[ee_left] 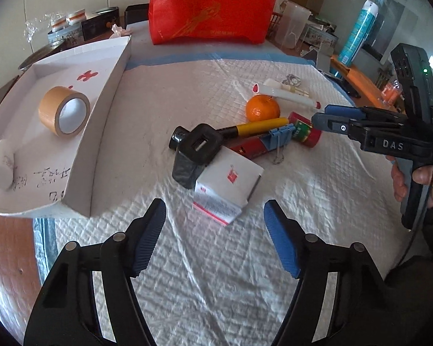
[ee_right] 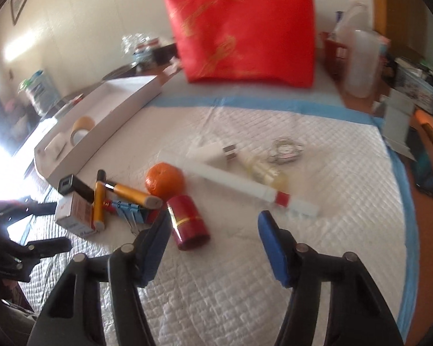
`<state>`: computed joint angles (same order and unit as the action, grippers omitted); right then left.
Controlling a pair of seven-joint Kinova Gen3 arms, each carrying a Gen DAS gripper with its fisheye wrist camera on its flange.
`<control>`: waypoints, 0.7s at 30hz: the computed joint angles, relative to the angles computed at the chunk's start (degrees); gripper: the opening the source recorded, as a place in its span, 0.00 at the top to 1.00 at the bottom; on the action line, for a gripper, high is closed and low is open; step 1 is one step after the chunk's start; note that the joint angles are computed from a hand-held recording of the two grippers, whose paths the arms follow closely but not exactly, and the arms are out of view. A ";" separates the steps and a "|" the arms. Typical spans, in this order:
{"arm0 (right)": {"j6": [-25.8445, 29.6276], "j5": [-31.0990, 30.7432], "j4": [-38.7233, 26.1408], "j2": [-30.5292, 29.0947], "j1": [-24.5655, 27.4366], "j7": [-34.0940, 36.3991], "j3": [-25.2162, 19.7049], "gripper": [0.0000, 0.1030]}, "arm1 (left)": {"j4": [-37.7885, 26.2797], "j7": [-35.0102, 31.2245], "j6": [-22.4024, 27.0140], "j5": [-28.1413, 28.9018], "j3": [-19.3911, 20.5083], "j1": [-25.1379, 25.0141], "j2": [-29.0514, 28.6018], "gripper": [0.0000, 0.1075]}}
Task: Organize rigid objects
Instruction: 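Grasp the white red-logo box with the left tool while the right tool grasps the red can, then carry the box and red can into the white tray and open both tools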
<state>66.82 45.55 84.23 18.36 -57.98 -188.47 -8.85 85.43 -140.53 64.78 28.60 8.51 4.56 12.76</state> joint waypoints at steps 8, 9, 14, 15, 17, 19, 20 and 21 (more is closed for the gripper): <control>-9.10 -3.67 1.75 0.00 3.55 5.61 0.24 0.63 | -0.99 2.13 -2.09 -2.12 1.45 2.16 2.05 0.60; -10.11 -3.68 2.15 -0.33 4.00 5.98 -0.29 0.70 | -0.92 1.76 -1.82 -1.43 1.31 2.01 2.07 0.60; -8.57 -2.18 2.05 -0.95 1.44 4.17 0.75 0.70 | 0.66 -0.13 -2.50 1.56 1.06 0.48 0.22 0.60; -7.91 -1.09 2.22 -1.30 0.76 3.16 0.79 0.70 | 0.80 -0.34 -2.41 2.20 0.92 0.18 -0.22 0.60; -6.97 1.38 2.35 -1.94 -0.01 0.68 0.90 0.70 | 1.01 -1.12 -2.06 3.77 0.50 -0.74 -1.21 0.60; -5.47 4.67 3.26 -3.13 -1.30 -3.18 0.66 0.70 | 1.25 -2.02 -1.75 5.47 0.09 -1.52 -2.23 0.60; -4.36 6.27 3.55 -3.64 -1.89 -4.90 0.25 0.70 | 1.22 -2.54 -1.45 6.49 -0.15 -1.99 -2.69 0.60; -3.03 7.91 3.64 -3.96 -2.51 -6.50 -0.25 0.70 | 1.04 -3.28 -0.94 7.65 -0.43 -2.59 -3.06 0.60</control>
